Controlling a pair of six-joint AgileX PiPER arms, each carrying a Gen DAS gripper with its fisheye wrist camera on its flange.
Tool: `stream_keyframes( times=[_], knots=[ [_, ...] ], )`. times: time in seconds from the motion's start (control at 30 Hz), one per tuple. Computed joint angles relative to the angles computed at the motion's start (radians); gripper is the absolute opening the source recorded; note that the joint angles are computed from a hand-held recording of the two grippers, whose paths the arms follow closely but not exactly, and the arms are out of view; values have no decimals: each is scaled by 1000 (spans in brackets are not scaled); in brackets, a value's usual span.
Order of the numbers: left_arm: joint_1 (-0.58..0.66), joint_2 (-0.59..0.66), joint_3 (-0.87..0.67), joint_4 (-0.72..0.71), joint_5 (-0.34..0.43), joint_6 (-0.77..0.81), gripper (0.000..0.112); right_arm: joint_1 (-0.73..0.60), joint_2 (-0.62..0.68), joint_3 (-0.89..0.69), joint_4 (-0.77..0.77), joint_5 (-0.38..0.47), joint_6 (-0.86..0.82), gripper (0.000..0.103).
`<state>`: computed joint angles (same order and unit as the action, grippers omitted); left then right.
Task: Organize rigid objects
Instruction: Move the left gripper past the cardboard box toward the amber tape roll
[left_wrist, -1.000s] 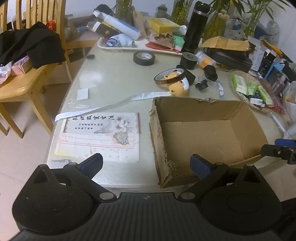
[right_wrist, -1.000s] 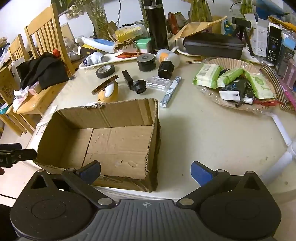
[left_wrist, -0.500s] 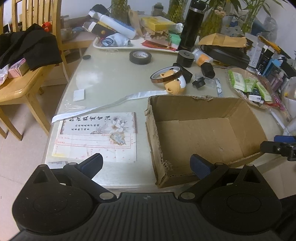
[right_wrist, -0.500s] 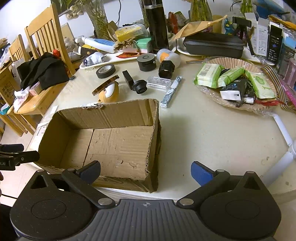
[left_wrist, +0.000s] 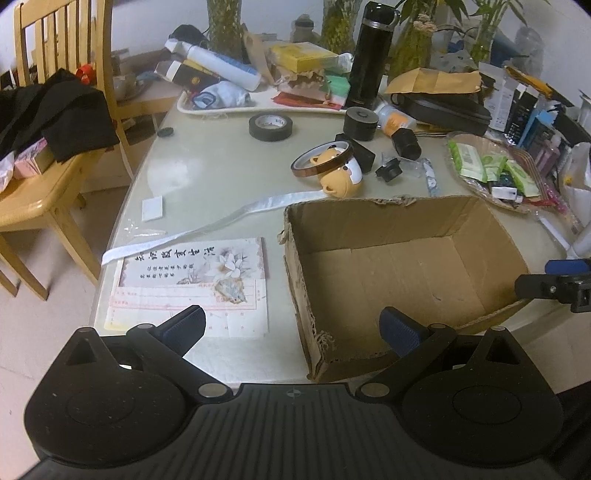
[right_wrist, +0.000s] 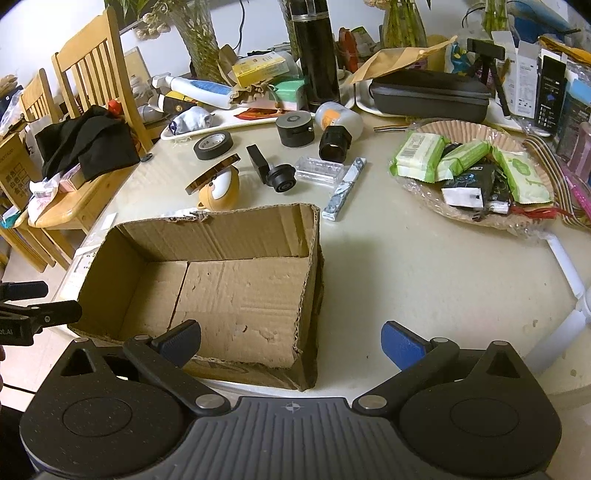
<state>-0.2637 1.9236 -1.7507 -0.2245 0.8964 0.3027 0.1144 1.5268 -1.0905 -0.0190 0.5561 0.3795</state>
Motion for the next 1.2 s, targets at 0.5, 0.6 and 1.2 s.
stream_keyframes(
  times=[0.5, 0.6, 1.2],
  knots=[
    [-22, 45, -59, 29, -13, -4, 102, -11, 39, -46, 18, 9, -27, 103],
    [-23, 50, -66, 30, -12, -6, 102, -12, 55, -67, 2, 12, -20, 103],
    [-35, 99, -104, -3, -79, -1, 102, 44, 75, -78, -274, -3, 184, 103]
  ],
)
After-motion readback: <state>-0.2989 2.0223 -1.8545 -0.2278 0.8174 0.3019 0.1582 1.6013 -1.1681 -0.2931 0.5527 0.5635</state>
